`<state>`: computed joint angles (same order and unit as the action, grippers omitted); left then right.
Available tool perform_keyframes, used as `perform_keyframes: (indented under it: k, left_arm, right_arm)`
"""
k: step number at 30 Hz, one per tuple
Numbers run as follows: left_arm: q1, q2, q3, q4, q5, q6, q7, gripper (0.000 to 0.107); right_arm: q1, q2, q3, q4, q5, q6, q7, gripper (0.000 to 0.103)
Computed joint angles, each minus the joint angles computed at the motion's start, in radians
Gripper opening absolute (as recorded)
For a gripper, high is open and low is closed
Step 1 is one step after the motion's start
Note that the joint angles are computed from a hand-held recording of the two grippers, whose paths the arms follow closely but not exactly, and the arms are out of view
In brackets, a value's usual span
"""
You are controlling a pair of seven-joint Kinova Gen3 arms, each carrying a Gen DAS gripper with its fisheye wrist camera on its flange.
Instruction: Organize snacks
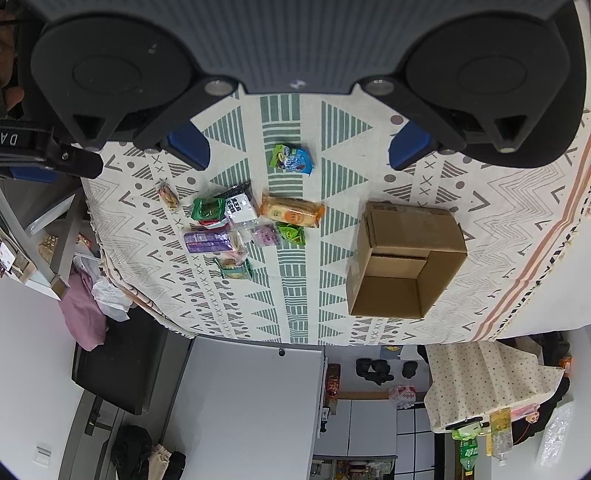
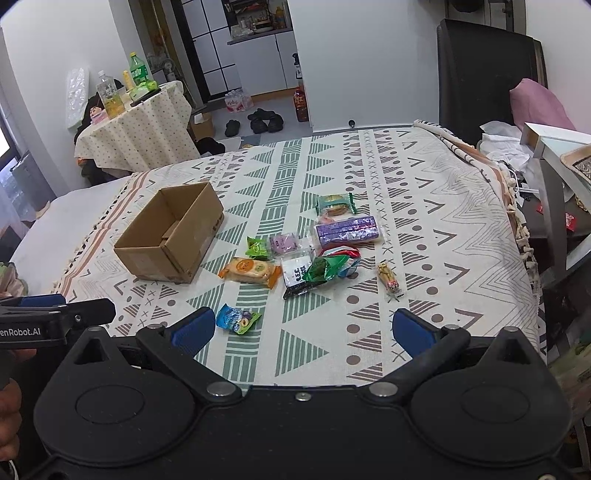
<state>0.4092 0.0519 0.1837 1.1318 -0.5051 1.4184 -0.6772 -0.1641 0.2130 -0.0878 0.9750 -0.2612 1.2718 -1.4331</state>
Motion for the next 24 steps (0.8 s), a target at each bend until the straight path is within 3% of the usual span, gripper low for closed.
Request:
perform_keyframes:
  k: [24]
  left_arm:
    - [-0.001,-0.001,-0.001,0.004,-0.007,-0.004,0.003,0.103]
  right_arm:
    - [-0.011,-0.004,-0.001,0.008,0.011,-0.008,-0.009,0.103]
